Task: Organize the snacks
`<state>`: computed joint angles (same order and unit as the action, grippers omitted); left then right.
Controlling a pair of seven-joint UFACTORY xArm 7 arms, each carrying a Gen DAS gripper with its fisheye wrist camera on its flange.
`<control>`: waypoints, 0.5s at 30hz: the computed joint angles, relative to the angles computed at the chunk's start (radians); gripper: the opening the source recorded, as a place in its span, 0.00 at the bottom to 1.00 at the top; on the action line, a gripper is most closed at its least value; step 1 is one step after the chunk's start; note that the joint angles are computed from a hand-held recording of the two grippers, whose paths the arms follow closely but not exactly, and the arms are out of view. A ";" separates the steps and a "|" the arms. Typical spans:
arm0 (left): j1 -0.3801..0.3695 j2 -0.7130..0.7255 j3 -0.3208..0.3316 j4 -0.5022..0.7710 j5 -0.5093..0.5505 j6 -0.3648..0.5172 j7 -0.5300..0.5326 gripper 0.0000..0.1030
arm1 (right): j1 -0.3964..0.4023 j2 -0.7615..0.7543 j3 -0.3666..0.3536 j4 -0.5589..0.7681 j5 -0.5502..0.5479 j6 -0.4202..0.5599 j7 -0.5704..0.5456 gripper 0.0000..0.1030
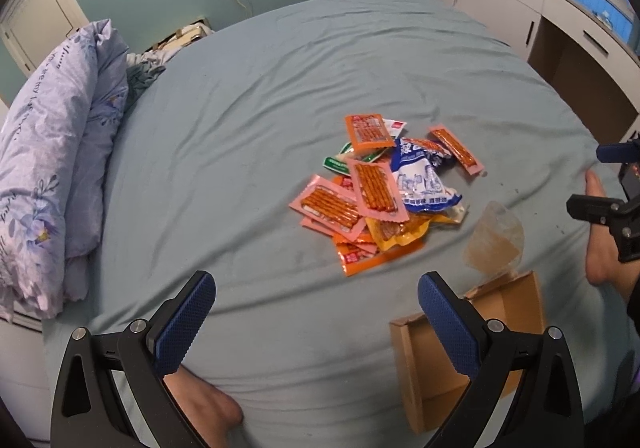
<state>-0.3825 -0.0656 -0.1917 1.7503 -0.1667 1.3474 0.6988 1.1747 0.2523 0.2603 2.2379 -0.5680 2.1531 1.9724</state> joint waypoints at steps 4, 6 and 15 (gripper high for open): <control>0.000 0.015 -0.003 0.019 0.014 0.017 -0.028 1.00 | -0.008 -0.013 0.007 -0.016 0.019 0.032 0.042 1.00; -0.002 0.025 -0.004 0.031 0.024 0.030 -0.041 1.00 | -0.007 -0.008 0.008 -0.024 0.028 0.035 0.067 1.00; -0.014 0.029 -0.013 0.026 0.063 0.040 -0.061 1.00 | -0.034 -0.070 0.018 -0.097 0.048 -0.010 0.098 1.00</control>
